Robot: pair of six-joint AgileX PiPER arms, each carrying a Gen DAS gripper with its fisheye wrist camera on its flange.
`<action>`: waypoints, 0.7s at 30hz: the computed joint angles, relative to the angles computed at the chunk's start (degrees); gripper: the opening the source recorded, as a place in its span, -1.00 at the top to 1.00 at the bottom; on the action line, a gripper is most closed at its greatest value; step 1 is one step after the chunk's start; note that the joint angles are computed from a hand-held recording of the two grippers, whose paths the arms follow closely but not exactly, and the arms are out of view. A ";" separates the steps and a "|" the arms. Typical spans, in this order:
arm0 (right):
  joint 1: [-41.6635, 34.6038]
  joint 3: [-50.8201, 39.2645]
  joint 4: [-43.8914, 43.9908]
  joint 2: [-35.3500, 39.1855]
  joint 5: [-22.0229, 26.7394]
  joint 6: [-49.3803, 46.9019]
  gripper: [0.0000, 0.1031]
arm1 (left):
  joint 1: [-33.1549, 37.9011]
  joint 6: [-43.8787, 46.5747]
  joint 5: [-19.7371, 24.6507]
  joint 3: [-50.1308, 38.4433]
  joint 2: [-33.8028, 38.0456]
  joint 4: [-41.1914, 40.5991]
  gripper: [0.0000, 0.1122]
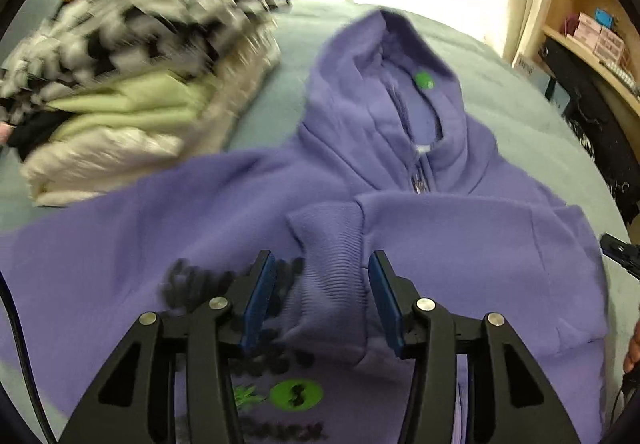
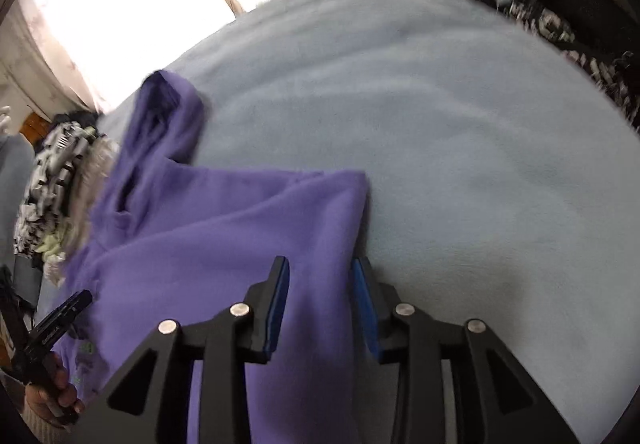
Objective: Fold large clothes
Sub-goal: 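Lay the cuff flat across the chest and open the left tool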
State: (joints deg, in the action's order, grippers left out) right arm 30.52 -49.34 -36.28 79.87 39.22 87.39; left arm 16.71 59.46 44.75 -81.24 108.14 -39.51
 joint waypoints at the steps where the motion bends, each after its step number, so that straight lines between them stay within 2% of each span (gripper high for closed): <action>1: 2.77 -0.45 -2.29 -0.82 2.66 2.27 0.35 | 0.76 2.26 -0.65 1.66 -1.72 -1.69 0.16; 3: 6.50 -0.73 -4.01 -2.10 4.62 3.95 0.35 | 1.86 5.43 -0.03 4.37 -4.74 -4.01 0.16; 6: 11.90 -5.50 -2.93 1.26 7.38 3.39 0.35 | 2.34 3.66 7.41 4.47 -6.38 -4.49 0.17; 9: 14.16 -9.80 -0.13 6.85 4.45 0.78 0.35 | -2.15 1.38 4.74 9.68 -9.31 -3.26 0.17; 11: 15.73 -12.36 1.41 11.04 2.83 -0.18 0.35 | -5.81 -0.29 0.92 12.86 -9.74 -1.39 0.17; 14: 16.71 -13.84 3.24 15.57 3.89 -1.52 0.36 | -10.83 -7.05 -7.59 15.50 -7.59 5.95 0.21; 15: 17.07 -14.02 2.60 16.28 6.14 -1.13 0.40 | -10.60 -7.31 -8.30 15.27 -6.27 6.58 0.21; 16: 17.41 -12.19 0.64 15.52 8.53 0.75 0.41 | -9.40 -5.70 -6.71 14.72 -5.79 4.91 0.21; 17: 17.47 -10.61 -0.55 14.51 9.58 2.30 0.41 | -8.18 -3.90 -5.55 14.31 -5.49 3.14 0.31; 18: 17.37 -8.22 -1.83 12.71 10.83 4.48 0.48 | -7.36 -3.67 -5.07 13.85 -5.41 3.31 0.34; 19: 17.09 -4.91 -2.85 9.92 11.11 6.86 0.68 | -6.53 -2.69 -4.15 13.56 -5.19 2.90 0.34; 21: 16.19 1.42 -3.50 3.89 8.28 10.26 0.77 | -5.44 -1.88 -2.27 13.24 -5.42 2.22 0.34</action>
